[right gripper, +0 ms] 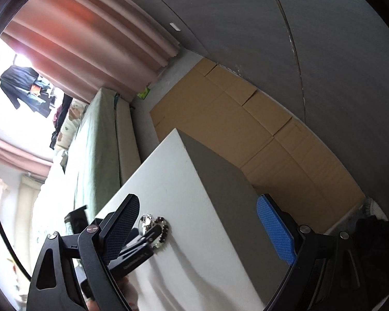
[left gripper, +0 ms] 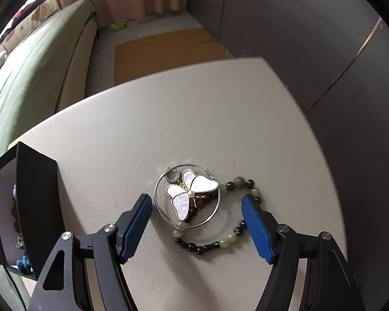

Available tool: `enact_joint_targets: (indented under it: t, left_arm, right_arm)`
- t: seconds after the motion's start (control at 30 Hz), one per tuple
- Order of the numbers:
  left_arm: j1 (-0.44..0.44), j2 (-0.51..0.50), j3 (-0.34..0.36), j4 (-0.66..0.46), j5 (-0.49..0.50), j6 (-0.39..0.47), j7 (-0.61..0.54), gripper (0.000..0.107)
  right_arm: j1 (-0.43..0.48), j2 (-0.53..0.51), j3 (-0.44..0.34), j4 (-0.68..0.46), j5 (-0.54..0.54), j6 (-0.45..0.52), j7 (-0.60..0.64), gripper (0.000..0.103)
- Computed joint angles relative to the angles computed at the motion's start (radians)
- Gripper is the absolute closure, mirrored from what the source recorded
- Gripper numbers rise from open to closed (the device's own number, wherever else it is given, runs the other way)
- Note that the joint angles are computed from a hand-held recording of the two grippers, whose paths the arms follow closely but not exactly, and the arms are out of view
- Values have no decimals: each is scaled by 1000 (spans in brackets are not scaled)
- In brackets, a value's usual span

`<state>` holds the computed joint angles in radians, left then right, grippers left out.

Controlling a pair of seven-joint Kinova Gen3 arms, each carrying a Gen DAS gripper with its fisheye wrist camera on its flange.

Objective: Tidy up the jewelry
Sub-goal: 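Move the left gripper over the silver hoop earring and close on it, then carry the silver hoop into the black box with the left gripper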

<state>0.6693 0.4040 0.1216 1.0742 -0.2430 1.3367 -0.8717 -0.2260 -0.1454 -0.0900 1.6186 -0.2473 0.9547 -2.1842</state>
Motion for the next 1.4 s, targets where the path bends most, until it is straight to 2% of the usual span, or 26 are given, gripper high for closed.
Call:
enact_joint_targets:
  t: [0.2,0.33,0.63,0.83,1.0,1.13,1.23,1.4]
  left_arm:
    - [-2,2,-3,2,-5,-8,-11,38]
    - [1,-5,1,9,-10,-19,-19,56]
    - [-22,-61,13,88,21,-78,-10,56]
    - [-55,-168,31,193,40,-164,26,56]
    - [-116,-280,51,327,79,-290,53,56]
    - [-174,-317,65,358,135,-314,41,56]
    - [-200,-348,73,372,129,-325,52,56]
    - [-254,-418,77,415,172,-354,34,56]
  right_arm:
    - [2,-8,6,7,-6,-5,7,10]
    - [5,-3,12,11,-25,-10,15,10]
    - [3,4,7,1,-23,0,30,10]
    - [-4,30,-4,-24,-4,9,27,10]
    - [-29,57,-32,-48,37,25,10,10]
    - [-62,84,-59,-62,87,26,-27,10]
    - [-93,124,-70,-85,91,26,-18,10]
    - [-136,161,-81,-96,113,-6,-26,12]
